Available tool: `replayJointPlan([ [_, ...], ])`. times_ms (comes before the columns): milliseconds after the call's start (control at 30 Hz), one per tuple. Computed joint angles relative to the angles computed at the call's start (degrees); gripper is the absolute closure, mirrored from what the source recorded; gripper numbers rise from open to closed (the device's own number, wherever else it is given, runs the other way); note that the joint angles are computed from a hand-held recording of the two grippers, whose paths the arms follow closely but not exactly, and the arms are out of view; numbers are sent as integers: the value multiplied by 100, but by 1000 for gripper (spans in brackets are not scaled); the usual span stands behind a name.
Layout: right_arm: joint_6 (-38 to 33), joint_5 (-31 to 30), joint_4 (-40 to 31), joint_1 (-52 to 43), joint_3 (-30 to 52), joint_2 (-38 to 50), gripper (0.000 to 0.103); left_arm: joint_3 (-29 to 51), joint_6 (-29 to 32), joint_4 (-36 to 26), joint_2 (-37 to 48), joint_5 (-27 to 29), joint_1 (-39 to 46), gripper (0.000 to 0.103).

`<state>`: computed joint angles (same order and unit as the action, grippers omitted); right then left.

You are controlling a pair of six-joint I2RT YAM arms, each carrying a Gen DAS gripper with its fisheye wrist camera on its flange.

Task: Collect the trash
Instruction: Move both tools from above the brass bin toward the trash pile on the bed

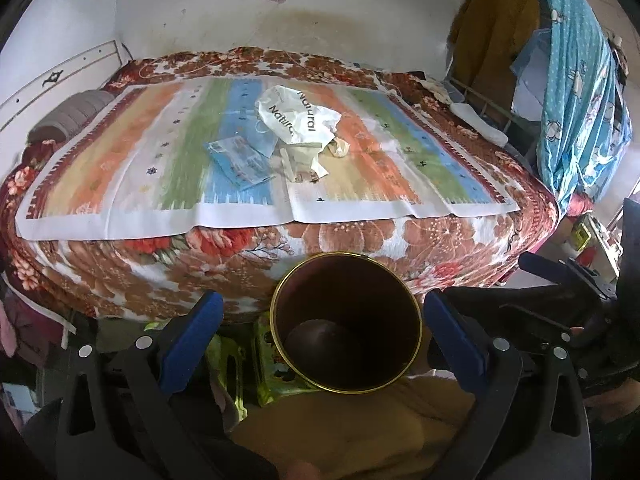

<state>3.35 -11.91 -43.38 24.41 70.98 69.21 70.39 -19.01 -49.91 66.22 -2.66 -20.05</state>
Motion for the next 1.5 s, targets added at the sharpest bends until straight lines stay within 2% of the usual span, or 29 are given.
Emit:
replayJointPlan([
  [267, -15, -80, -35, 31, 21, 42, 9, 95, -203, -121, 58, 296, 241, 6],
  [400, -75, 97, -2, 107, 11, 15, 9, 87, -232, -103, 38, 306, 250, 6],
  [867, -84, -47, -46, 101, 101, 28, 9, 239, -439, -272, 210, 255, 293, 6],
  [1500, -28, -46, -59, 166, 130, 46, 9, 109, -362, -197, 153, 361, 410, 6],
])
